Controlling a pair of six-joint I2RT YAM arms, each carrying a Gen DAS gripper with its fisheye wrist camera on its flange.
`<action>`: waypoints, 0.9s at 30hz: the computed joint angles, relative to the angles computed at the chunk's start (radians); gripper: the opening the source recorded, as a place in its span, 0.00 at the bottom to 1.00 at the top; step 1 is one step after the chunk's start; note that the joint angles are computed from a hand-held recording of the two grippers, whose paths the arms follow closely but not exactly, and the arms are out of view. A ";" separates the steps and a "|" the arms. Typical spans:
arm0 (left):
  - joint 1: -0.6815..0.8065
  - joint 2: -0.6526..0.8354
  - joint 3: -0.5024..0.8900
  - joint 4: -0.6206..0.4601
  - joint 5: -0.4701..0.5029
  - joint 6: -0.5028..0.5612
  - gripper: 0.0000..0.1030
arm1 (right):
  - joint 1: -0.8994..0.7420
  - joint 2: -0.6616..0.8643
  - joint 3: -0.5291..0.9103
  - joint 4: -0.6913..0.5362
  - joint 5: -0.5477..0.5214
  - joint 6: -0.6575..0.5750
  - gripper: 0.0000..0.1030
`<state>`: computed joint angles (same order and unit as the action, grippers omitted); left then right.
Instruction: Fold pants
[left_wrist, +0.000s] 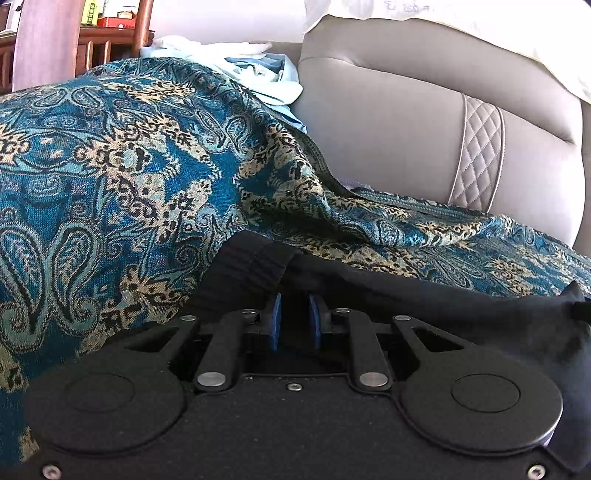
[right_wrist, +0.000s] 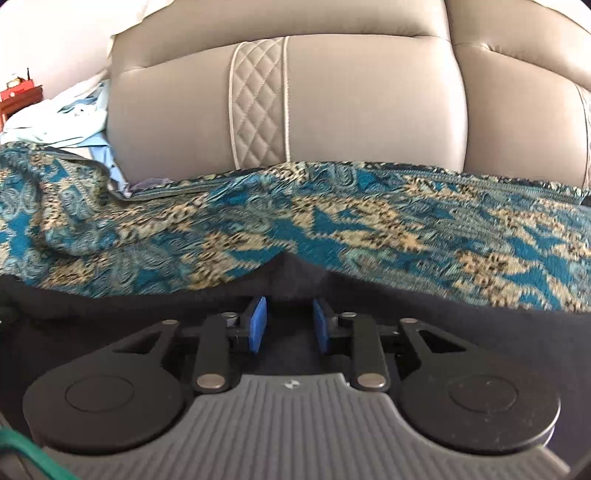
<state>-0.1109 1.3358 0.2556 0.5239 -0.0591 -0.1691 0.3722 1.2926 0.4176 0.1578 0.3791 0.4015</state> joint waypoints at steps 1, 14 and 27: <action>-0.003 -0.005 -0.002 -0.003 -0.004 0.002 0.18 | -0.007 0.022 0.013 0.006 0.010 -0.009 0.44; 0.118 -0.054 0.040 -0.135 0.119 -0.072 0.11 | -0.029 -0.219 -0.092 -0.053 0.005 0.023 0.51; -0.081 -0.229 -0.014 -0.218 -0.109 -0.032 0.46 | 0.628 -0.803 -0.305 -0.608 0.386 0.441 0.60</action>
<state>-0.1921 1.1070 0.2418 0.3063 -0.1679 -0.2011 0.9997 0.4900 0.1127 -0.4499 0.7653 0.8429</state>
